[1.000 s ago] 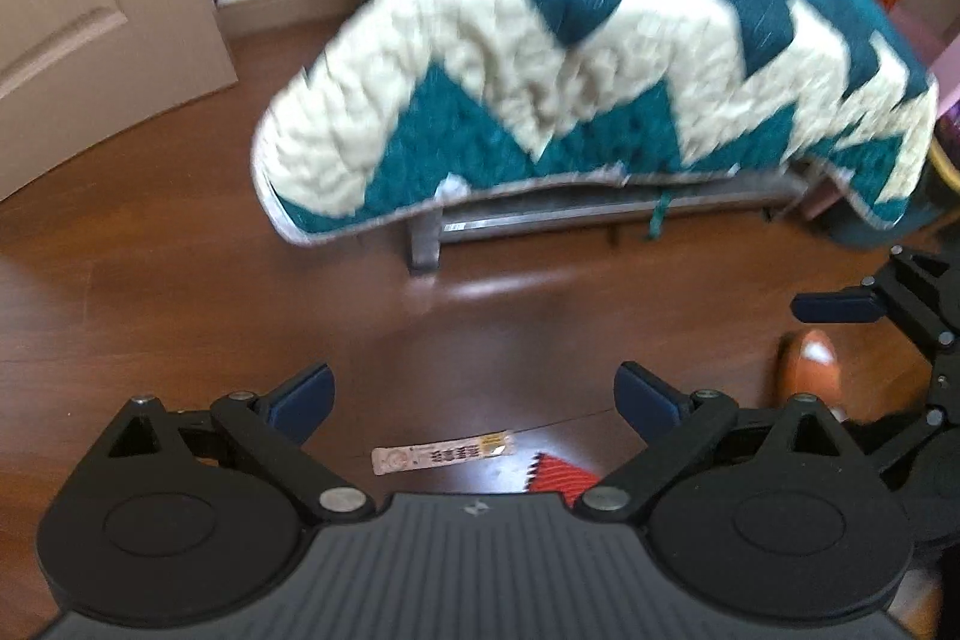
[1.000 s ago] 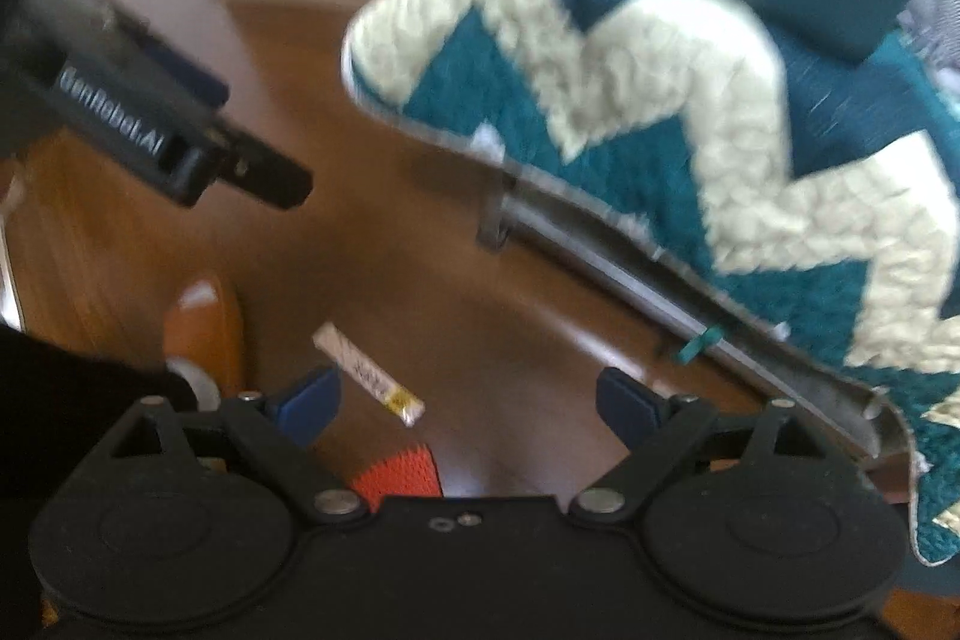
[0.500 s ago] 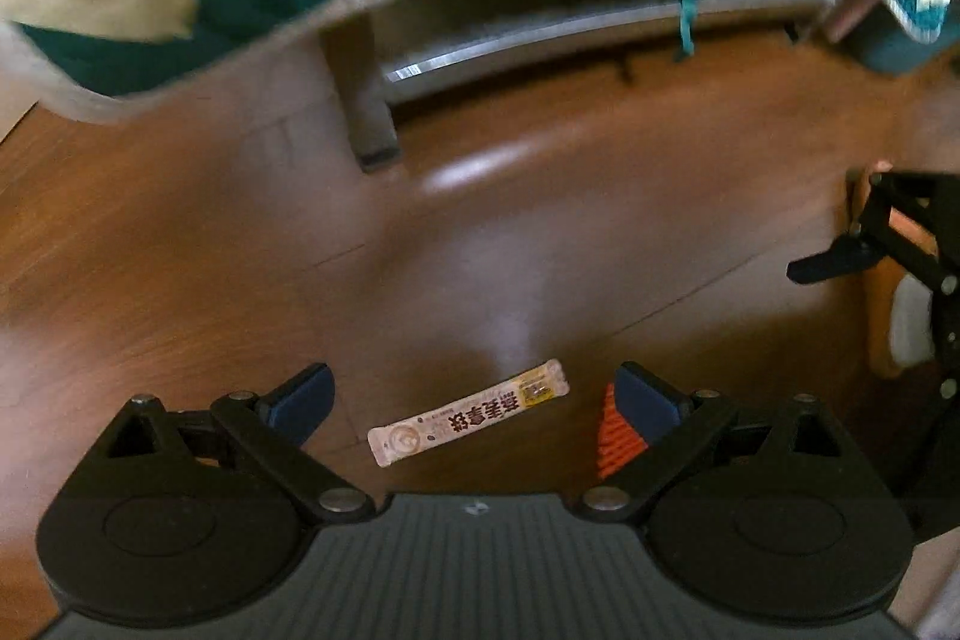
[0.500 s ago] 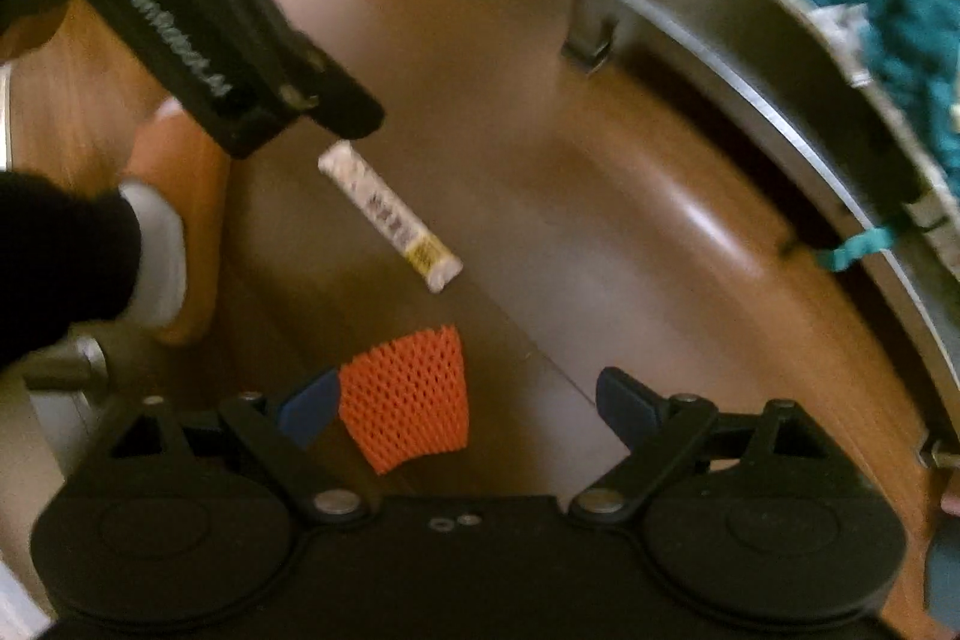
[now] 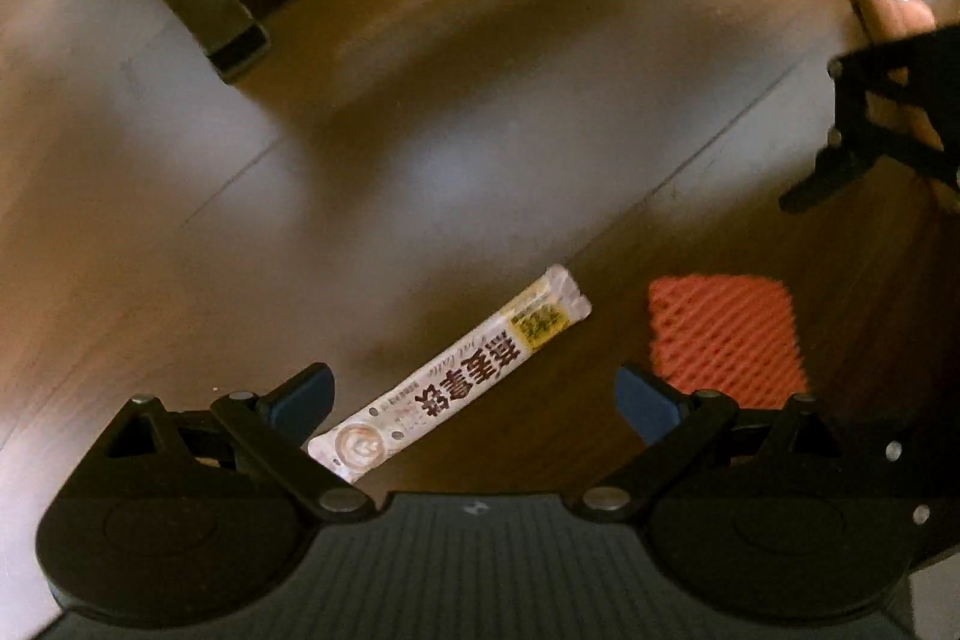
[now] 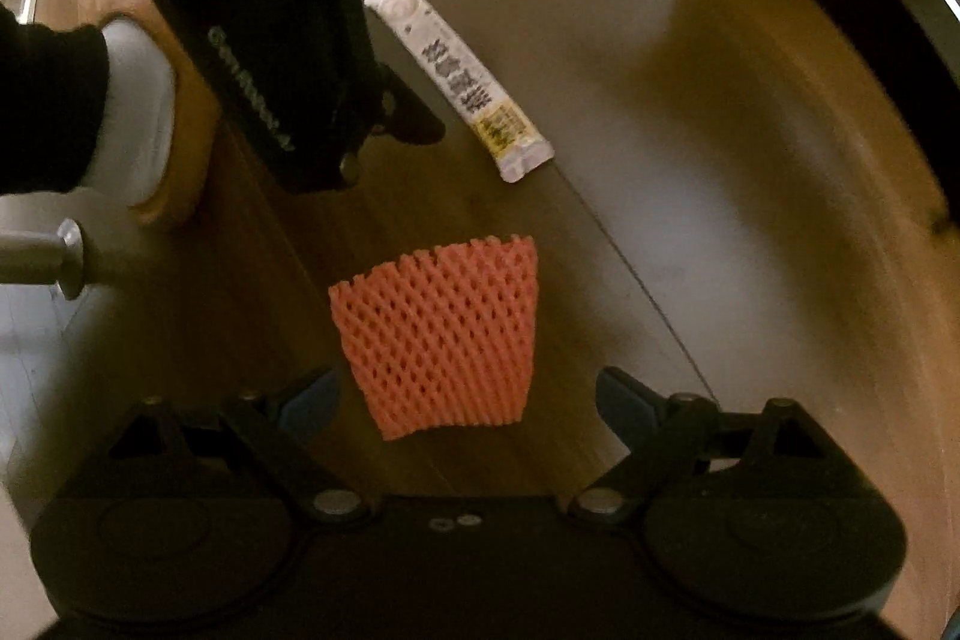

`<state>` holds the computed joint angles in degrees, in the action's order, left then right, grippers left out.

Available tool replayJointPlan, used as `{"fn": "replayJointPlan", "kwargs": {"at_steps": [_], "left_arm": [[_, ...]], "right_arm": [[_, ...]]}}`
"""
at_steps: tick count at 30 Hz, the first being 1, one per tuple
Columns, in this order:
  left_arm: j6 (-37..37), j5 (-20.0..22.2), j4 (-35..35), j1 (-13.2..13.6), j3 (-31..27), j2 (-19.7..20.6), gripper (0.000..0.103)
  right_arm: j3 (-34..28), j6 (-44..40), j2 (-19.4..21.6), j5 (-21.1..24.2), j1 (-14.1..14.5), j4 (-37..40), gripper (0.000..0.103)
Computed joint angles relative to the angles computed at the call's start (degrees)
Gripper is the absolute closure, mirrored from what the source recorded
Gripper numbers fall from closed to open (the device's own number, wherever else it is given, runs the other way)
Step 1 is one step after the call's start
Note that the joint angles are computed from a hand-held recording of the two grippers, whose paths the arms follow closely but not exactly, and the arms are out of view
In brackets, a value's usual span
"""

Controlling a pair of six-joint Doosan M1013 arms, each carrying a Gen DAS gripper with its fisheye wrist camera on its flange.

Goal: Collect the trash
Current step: 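Raise both empty grippers and lower them toward the remaining floor trash, then grasp the oat latte stick packet with the left gripper while the right gripper grasps the orange foam net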

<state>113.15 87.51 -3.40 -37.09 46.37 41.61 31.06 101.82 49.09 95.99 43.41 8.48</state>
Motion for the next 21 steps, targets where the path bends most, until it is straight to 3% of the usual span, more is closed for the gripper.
{"fn": "replayJointPlan", "kwargs": {"at_steps": [9,15,21], "left_arm": [[-0.87,-2.4,0.29,0.8,3.22,-0.11,0.004],[-1.44,-2.71,0.86,1.01,3.55,0.26,0.031],[-2.55,-5.31,1.88,0.62,5.98,-0.97,0.035]], "right_arm": [[0.67,-7.08,1.02,-1.39,1.75,-1.5,0.008],[-0.42,-7.06,2.37,-0.32,2.18,-1.79,0.008],[-1.59,-6.11,3.38,0.66,2.21,-2.92,0.016]]}}
